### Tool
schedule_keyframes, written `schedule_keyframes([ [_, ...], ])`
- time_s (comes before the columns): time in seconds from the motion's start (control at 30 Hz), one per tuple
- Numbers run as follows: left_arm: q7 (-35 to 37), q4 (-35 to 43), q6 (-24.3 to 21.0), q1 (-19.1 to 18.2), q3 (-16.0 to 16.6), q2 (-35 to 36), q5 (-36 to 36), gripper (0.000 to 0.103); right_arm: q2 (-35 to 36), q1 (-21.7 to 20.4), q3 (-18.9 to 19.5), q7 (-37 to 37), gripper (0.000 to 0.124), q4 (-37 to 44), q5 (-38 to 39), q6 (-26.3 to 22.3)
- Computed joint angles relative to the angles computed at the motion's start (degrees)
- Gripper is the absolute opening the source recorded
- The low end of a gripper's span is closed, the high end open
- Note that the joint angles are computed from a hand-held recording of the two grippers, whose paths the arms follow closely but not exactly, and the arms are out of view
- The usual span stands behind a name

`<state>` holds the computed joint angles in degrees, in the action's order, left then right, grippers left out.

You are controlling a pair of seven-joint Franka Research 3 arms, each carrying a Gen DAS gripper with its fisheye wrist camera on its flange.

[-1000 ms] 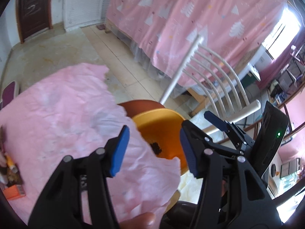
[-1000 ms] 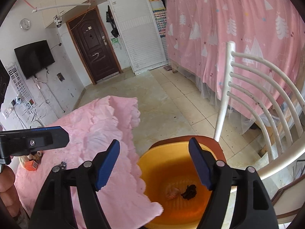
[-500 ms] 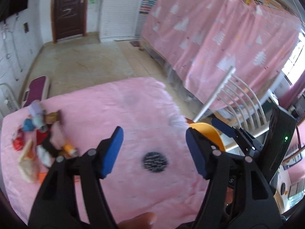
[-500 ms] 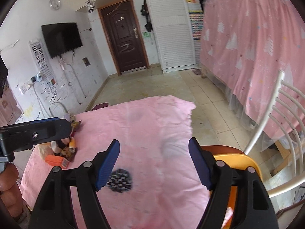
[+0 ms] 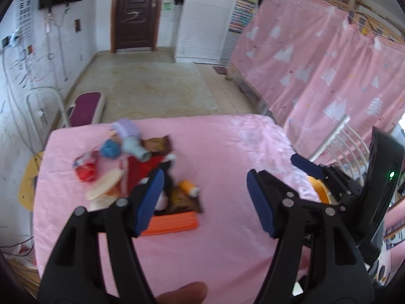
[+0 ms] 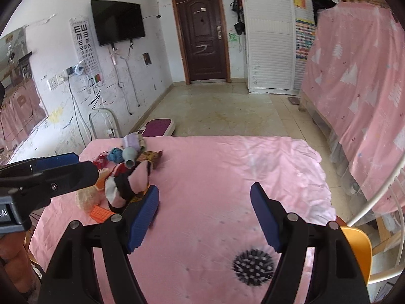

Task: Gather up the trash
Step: 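Move both tools back over the table toward the remaining items, then grasp the white tissue ball with the left tool while the right tool grasps a black-and-white item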

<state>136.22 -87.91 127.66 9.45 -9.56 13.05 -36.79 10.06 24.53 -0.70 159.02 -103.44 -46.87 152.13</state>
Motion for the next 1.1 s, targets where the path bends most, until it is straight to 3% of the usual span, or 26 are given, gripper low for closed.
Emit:
schedule_keyframes([
  [0.1,-1.2,-0.3,3.2,0.4,0.8,0.6,1.2,0.065,2.9,0.2,0.4,-3.7,0.065,3.6,2.9,-0.5],
  [0.17,-3.6,-1.5,8.0,0.3,1.5,0.8,3.2,0.065,5.1,0.6,0.3,-6.7,0.066,6.2,5.5,-0.6],
  [0.27,-5.5,-1.2,9.4,1.2,1.5,1.8,4.8,0.065,7.9,1.6,-0.4,-10.3,0.069,9.2,9.2,-0.2],
  [0.67,-11.3,1.7,7.8,3.6,0.6,6.7,12.0,0.066,19.1,4.1,-3.1,-23.4,0.07,22.8,24.9,-2.2],
  [0.77,-12.4,2.7,6.4,4.1,0.3,8.0,12.9,0.072,21.4,3.5,-2.6,-26.9,0.07,25.7,29.1,-2.6],
  [1.07,-15.1,7.4,2.1,4.9,-0.8,12.6,14.6,0.071,25.7,3.5,-3.2,-32.6,0.07,30.7,36.0,-3.7],
  [1.1,-15.1,7.5,1.9,4.9,-0.9,12.8,14.7,0.068,25.9,3.4,-3.1,-33.0,0.069,30.9,36.6,-3.5],
])
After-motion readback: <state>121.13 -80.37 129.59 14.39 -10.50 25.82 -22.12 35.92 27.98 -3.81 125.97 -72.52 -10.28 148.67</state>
